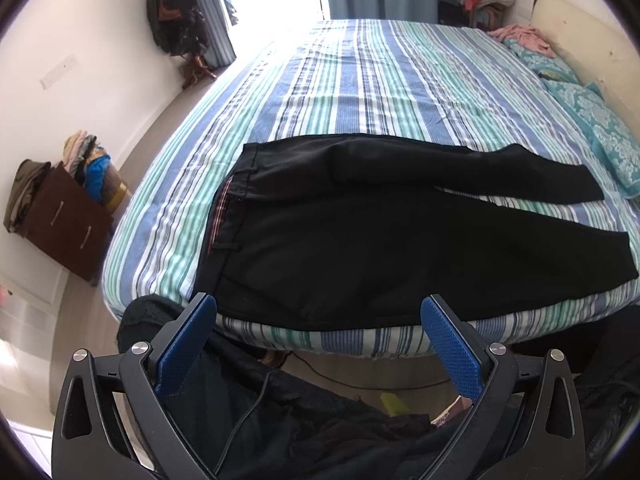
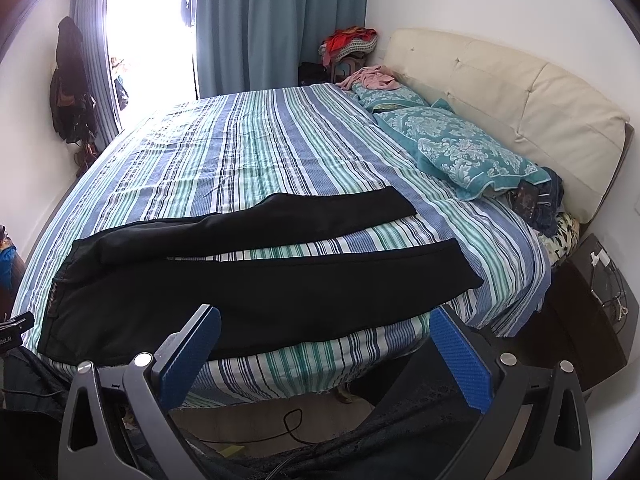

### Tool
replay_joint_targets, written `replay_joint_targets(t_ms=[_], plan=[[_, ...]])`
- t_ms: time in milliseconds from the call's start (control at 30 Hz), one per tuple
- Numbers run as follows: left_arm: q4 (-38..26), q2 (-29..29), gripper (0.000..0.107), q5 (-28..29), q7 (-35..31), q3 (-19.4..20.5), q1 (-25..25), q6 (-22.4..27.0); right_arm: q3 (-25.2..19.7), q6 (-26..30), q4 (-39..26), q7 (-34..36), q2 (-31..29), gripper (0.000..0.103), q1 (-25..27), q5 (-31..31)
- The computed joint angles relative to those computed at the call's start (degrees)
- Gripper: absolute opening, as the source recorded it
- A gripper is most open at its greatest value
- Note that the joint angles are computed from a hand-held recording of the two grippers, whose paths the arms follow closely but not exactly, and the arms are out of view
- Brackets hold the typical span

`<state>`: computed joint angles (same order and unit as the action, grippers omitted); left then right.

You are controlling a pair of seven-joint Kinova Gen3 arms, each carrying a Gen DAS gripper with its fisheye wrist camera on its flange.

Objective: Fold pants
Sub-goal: 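Move the right tool toward the hem of one black trouser leg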

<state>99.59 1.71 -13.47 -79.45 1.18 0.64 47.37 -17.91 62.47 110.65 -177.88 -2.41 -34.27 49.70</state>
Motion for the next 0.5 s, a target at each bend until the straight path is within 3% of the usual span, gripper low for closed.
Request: replay_joint_targets(t_ms=[500], plan=[[-0.40,0.37,0.102,1.14,-1.60,0.03,0.07,0.54,0.02,-2.43,0.02,2.53,0.11,0.103,0.15,0.38]])
